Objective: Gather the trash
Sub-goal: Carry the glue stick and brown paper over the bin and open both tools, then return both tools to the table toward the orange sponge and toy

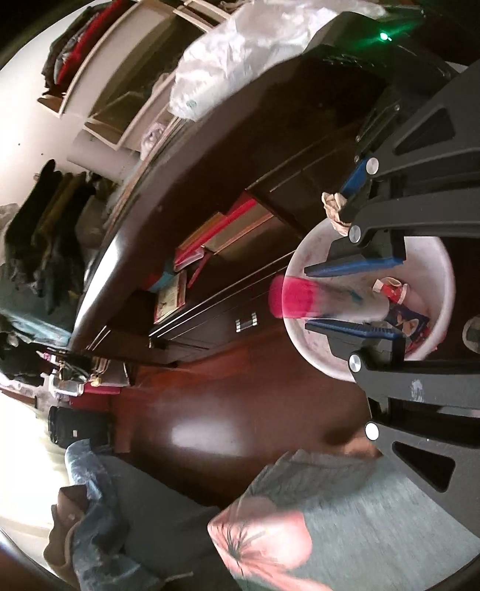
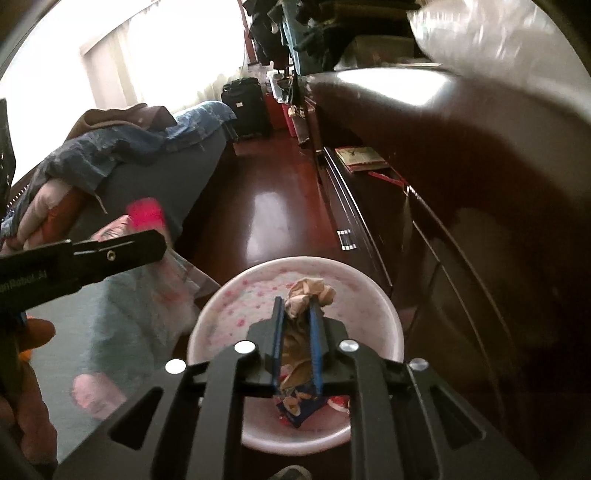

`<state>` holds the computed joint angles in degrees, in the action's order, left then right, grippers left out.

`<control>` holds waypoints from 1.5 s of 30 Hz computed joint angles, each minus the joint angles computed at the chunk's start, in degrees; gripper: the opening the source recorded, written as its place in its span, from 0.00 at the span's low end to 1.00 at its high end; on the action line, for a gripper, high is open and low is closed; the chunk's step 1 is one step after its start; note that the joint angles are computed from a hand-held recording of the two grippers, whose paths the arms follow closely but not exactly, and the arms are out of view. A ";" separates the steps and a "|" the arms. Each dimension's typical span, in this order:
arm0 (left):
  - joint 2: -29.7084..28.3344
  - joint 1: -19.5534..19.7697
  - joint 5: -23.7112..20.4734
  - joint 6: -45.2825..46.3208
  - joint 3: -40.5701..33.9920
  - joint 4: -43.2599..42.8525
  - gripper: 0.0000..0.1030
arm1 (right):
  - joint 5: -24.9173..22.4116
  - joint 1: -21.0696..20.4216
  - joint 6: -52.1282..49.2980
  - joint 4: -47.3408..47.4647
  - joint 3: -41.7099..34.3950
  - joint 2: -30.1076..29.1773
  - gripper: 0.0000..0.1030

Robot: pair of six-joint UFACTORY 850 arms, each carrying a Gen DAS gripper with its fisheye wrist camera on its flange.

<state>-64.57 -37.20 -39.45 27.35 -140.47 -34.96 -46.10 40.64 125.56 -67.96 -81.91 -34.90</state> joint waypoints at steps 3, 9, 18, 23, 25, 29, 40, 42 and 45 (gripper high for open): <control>-3.85 -0.33 -1.67 -2.38 -6.10 1.96 0.39 | -0.22 -0.50 -0.36 0.68 -0.37 -1.16 0.33; -5.72 -0.11 -2.70 -3.61 -9.30 1.59 0.63 | 1.34 -1.31 0.14 0.26 0.04 -1.64 0.37; 5.84 0.70 6.41 1.27 8.88 -1.39 0.72 | -0.58 0.94 -1.38 0.44 -1.96 -1.05 0.50; 13.96 1.69 12.99 2.16 20.53 -0.04 0.78 | -2.70 3.71 -2.58 0.96 -4.85 -1.05 0.59; 16.47 2.24 15.00 0.38 24.01 2.02 0.80 | -3.12 4.85 -3.43 0.94 -6.57 -1.46 0.64; 21.54 3.81 18.85 -4.31 31.38 7.38 0.85 | -3.95 7.24 -6.13 1.39 -11.51 -3.34 0.71; 27.40 10.80 20.95 -31.61 41.86 31.44 0.95 | -2.09 10.16 -21.92 8.57 -30.67 -13.81 0.77; 27.21 11.88 20.41 -35.75 42.28 34.28 0.95 | -2.33 10.39 -25.32 10.36 -34.66 -16.15 0.77; 26.15 13.34 19.10 -39.92 42.20 37.50 0.95 | -2.79 10.67 -29.47 12.67 -39.96 -19.27 0.77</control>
